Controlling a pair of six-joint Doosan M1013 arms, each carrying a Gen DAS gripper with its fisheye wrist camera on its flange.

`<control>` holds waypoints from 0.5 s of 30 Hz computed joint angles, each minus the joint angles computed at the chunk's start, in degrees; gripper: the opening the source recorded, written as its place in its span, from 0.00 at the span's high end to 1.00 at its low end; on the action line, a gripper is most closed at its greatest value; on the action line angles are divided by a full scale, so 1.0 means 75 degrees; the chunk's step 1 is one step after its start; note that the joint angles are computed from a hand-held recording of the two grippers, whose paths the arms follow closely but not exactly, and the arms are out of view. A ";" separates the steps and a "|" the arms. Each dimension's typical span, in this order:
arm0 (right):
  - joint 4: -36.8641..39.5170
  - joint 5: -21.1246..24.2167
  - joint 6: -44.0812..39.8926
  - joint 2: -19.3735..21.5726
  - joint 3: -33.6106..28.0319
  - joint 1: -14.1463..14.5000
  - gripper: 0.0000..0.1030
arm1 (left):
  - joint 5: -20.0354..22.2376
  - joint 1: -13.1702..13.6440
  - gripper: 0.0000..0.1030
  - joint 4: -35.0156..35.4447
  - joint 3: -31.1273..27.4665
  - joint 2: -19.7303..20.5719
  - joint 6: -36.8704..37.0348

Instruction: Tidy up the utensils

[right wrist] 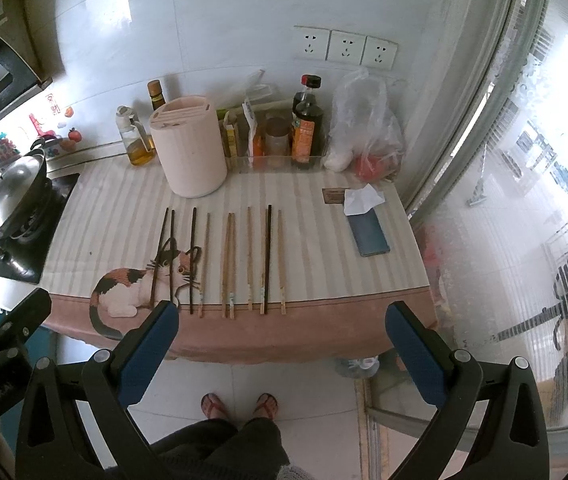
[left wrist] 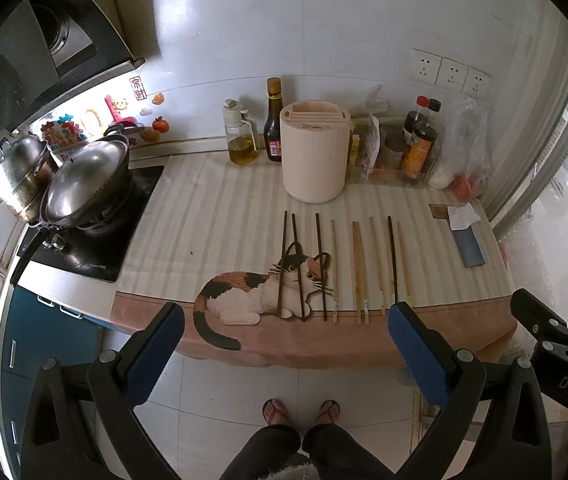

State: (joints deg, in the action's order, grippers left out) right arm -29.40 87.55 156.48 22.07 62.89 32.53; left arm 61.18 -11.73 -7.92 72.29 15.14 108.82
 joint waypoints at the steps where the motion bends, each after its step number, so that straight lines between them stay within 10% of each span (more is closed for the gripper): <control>1: -0.0009 -0.0002 0.0025 0.0006 -0.0007 0.0015 0.00 | 0.0010 -0.0018 0.00 0.0009 -0.0001 -0.0010 -0.0021; 15: -0.0075 -0.0044 0.0017 -0.0071 0.0089 -0.0006 0.00 | -0.0048 -0.0008 0.00 -0.0017 0.0023 0.0030 -0.0009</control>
